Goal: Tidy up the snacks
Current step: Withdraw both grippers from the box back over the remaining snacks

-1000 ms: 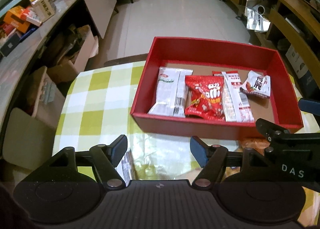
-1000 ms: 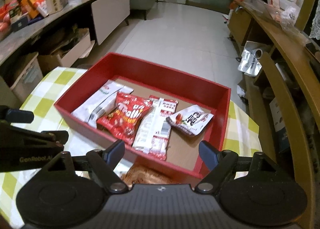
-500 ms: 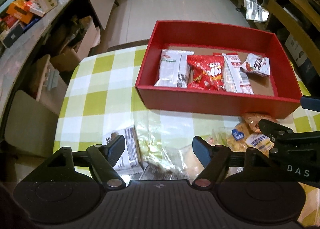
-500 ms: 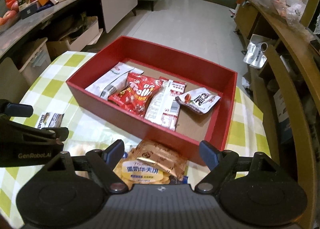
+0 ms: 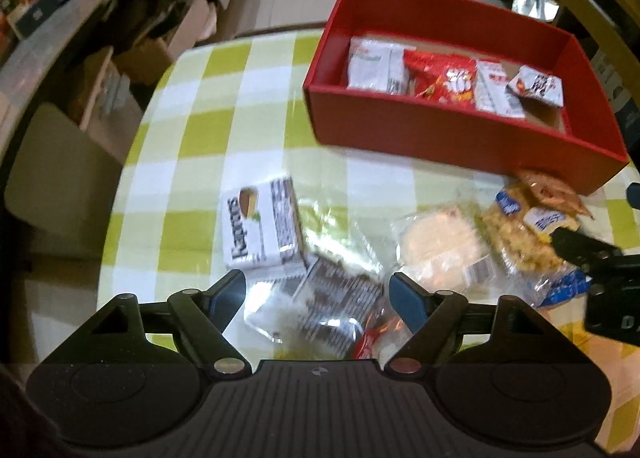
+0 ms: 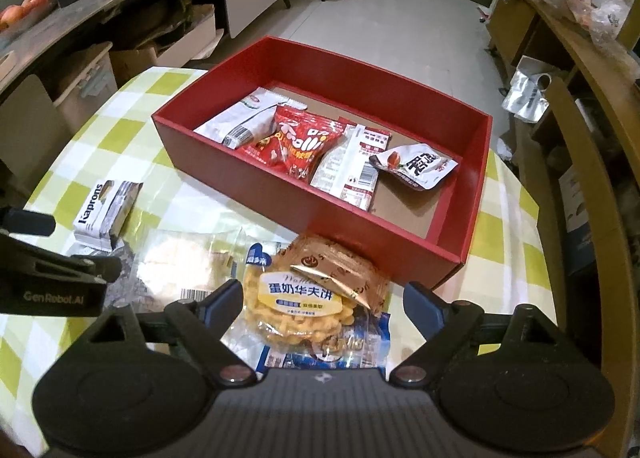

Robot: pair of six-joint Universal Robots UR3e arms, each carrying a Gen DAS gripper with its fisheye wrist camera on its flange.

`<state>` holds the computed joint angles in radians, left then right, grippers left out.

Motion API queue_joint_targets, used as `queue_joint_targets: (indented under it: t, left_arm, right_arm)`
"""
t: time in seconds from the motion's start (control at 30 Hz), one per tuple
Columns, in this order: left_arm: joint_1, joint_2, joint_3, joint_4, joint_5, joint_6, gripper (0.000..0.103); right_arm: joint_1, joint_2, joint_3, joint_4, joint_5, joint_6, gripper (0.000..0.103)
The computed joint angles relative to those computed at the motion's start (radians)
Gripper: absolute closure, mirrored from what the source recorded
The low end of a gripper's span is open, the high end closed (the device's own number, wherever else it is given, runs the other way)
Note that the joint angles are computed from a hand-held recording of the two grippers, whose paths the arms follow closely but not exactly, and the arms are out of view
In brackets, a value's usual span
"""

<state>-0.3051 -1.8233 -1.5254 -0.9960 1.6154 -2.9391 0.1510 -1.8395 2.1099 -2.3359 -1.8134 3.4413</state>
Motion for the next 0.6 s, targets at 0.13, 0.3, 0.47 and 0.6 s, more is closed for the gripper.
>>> queue_joint_targets:
  t: [0.13, 0.3, 0.47, 0.6]
  left_arm:
    - [0.020, 0.005, -0.001, -0.028, -0.020, -0.004, 0.017]
    - [-0.015, -0.005, -0.026, -0.012, 0.000, 0.012, 0.017]
    - [-0.039, -0.026, -0.042, 0.011, 0.022, 0.037, 0.012]
    - [-0.038, -0.039, -0.047, 0.011, 0.013, 0.069, 0.007]
  right_arm:
    - [-0.010, -0.020, 0.014, 0.001, 0.005, -0.006, 0.010]
    - [-0.021, -0.030, 0.022, 0.008, 0.016, -0.012, 0.010]
    - [-0.021, -0.039, 0.032, 0.011, 0.021, -0.022, 0.010]
    - [-0.024, -0.033, 0.033, 0.011, 0.025, -0.027, 0.010]
